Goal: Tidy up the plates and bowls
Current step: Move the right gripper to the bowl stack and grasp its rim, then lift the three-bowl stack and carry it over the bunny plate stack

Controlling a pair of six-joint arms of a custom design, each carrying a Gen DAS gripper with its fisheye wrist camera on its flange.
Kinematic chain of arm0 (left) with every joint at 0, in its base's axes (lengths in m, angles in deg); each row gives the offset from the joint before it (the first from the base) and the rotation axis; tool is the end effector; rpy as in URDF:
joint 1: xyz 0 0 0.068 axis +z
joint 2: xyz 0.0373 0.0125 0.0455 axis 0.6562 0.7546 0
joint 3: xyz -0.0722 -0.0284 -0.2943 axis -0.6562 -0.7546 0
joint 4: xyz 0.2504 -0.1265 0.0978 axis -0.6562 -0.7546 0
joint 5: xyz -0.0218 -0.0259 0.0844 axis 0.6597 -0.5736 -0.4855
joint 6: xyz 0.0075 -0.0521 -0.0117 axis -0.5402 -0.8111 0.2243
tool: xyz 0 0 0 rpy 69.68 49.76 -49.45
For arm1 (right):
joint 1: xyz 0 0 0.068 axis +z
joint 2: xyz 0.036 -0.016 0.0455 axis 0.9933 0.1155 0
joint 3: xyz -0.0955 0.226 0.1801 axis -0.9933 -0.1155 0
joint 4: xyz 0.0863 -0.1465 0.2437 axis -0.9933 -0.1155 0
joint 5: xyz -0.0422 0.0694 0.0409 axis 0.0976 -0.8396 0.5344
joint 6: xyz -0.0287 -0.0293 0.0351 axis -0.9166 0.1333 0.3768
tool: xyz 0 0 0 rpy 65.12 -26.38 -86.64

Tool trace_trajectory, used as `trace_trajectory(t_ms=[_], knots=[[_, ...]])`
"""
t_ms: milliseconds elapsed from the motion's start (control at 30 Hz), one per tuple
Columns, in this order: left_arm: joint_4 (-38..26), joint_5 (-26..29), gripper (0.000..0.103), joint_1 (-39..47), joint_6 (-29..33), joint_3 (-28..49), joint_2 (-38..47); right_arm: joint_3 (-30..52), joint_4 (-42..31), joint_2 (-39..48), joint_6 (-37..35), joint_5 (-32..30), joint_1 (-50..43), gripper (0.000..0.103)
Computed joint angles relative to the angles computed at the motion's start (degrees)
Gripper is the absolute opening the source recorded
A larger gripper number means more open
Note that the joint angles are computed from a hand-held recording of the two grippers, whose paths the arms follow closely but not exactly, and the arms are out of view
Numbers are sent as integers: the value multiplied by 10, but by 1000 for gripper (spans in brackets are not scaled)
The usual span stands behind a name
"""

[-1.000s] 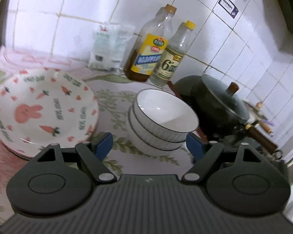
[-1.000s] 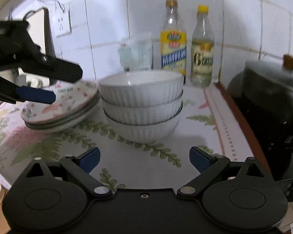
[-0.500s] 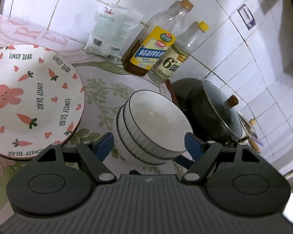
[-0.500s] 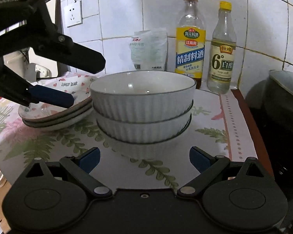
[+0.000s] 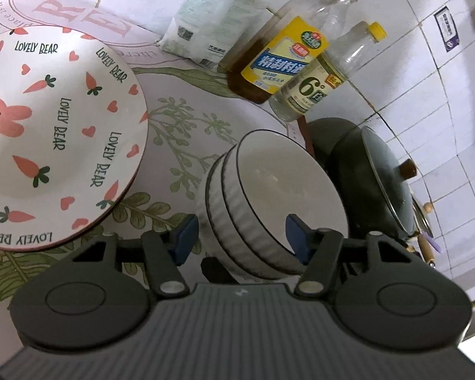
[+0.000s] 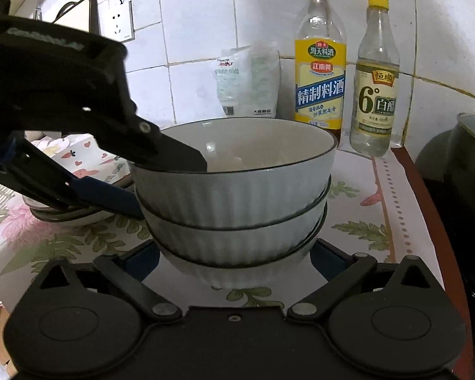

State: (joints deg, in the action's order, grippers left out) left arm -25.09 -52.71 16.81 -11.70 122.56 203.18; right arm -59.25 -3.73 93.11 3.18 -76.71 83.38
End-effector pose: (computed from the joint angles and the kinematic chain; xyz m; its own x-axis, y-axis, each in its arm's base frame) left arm 0.3461 -0.1703 0.0422 -0.8807 -0.1618 -0.4452 0.1694 0.7702 -0.6150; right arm 0.2783 0.0082 -0.0096 -0.5438 -0.0577 -0.8372 -0.2225 0.9718 0.0775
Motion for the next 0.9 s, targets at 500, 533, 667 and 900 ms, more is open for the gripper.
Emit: trace_trajectory(t_ms=[500, 533, 667, 900], knots=[[-48, -25, 53, -8, 30, 33, 9, 13, 37, 38, 15, -27, -9, 103], [-48, -32, 53, -11, 31, 33, 7, 13, 43, 41, 17, -25, -9, 103], [-64, -56, 53, -24, 58, 36, 2, 10, 41, 36, 13, -5, 2, 103], [-77, -53, 53, -24, 85, 34, -4, -2, 80, 49, 3, 13, 7, 103]])
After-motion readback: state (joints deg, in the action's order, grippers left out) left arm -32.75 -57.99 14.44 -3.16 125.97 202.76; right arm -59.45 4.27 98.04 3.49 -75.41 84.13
